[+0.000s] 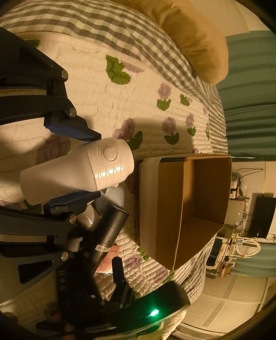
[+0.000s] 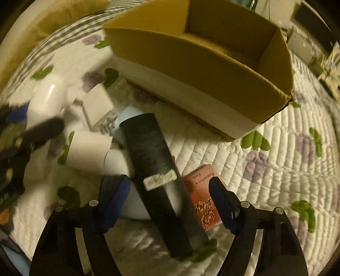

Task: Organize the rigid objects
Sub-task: 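Grasp the white hair dryer with the left gripper while the right grasps the black cylinder, drop both in box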

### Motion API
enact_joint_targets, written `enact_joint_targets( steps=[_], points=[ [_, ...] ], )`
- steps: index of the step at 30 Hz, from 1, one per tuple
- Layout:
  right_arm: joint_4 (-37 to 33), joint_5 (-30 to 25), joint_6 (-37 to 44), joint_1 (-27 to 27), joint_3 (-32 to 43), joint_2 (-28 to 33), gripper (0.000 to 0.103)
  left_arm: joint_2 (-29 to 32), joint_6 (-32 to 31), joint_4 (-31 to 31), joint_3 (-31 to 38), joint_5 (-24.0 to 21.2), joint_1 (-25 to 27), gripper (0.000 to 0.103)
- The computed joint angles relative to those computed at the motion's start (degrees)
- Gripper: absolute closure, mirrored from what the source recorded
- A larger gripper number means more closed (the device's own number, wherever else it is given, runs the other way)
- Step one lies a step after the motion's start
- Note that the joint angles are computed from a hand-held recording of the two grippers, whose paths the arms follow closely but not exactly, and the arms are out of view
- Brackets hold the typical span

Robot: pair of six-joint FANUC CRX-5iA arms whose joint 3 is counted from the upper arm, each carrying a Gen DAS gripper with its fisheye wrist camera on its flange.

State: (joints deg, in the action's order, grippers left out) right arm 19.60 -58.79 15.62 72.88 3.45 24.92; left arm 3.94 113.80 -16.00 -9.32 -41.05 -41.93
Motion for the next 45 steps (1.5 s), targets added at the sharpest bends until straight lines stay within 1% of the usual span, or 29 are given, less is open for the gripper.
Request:
enact_joint_targets(
  steps=[1, 3, 5, 7, 9, 13, 19, 20, 22, 26, 32, 33, 35, 37, 39, 41, 43, 45],
  points=[
    [-1.4, 2.9, -0.6, -0.8, -1.2, -0.9, 0.039, 0.2, -0.7, 0.6, 0.0, 0.1, 0.2, 0.056],
    [-2.2, 6.3, -1.1, -1.5, -2.7, -1.8, 0.051, 0.2, -1.1, 1.1, -0.2, 0.5, 0.2, 0.056],
    [-1.1, 5.8, -1.7, -1.1, -2.7, -1.8, 0.052, 0.1, -1.8, 1.5, -0.4, 0.8, 0.3, 0.056],
    [1.5, 4.9, -3.5, 0.1, -3.2, -2.1, 0.058, 0.0, -2.1, 1.5, -0.6, 1.1, 0.2, 0.056],
    [5.3, 4.3, -6.5, 1.6, -4.5, -3.1, 0.059, -0.1, -1.9, 1.2, -0.5, 1.0, 0.0, 0.056],
    [11.8, 5.0, -12.2, 3.3, -7.2, -5.1, 0.061, -0.2, -1.6, 0.4, 0.0, 0.8, -0.5, 0.056],
    [16.0, 3.8, -15.6, 4.2, -8.0, -6.7, 0.062, -0.7, -0.8, -1.2, 1.2, 0.7, -1.2, 0.056],
    [16.3, 3.7, -16.2, 4.7, -8.9, -7.8, 0.062, -0.7, -0.8, -1.4, 1.4, 0.8, -1.2, 0.056],
    [16.6, 3.2, -16.3, 4.7, -8.5, -7.8, 0.062, -0.7, -0.5, -2.0, 2.0, 0.7, -1.3, 0.056],
    [17.9, 3.9, -18.2, 4.7, -9.5, -7.2, 0.062, -0.6, -0.1, -2.4, 2.5, 0.6, -1.5, 0.056],
    [26.1, 2.6, -24.1, 5.8, -11.5, -9.8, 0.062, -0.7, -0.8, -2.8, 4.1, 0.5, -1.6, 0.056],
    [27.5, 2.0, -24.5, 5.7, -11.4, -10.2, 0.064, -0.7, -1.2, -2.8, 4.9, 0.8, -1.6, 0.056],
    [29.2, -0.3, -23.6, 5.3, -9.7, -10.4, 0.070, -0.6, -1.7, -3.0, 6.2, 1.2, -1.6, 0.056],
    [30.4, -2.9, -21.7, 4.4, -7.5, -10.1, 0.085, 0.2, -3.7, -1.6, 8.1, 2.2, -1.0, 0.056],
    [30.9, -3.3, -20.1, 2.9, -5.9, -10.0, 0.085, 1.9, -4.9, -1.5, 11.1, 2.2, -0.9, 0.056],
    [30.3, -4.3, -17.3, 1.0, -3.3, -8.5, 0.086, 3.9, -6.6, -0.7, 13.6, 2.5, -0.4, 0.056],
    [29.8, -4.7, -15.6, -0.9, -1.7, -7.2, 0.086, 7.2, -7.2, -1.4, 18.0, 0.9, -0.3, 0.056],
    [29.3, -3.0, -15.5, -2.6, -1.5, -6.8, 0.086, 9.9, -7.9, -1.0, 21.2, -0.5, 0.1, 0.056]
  ],
)
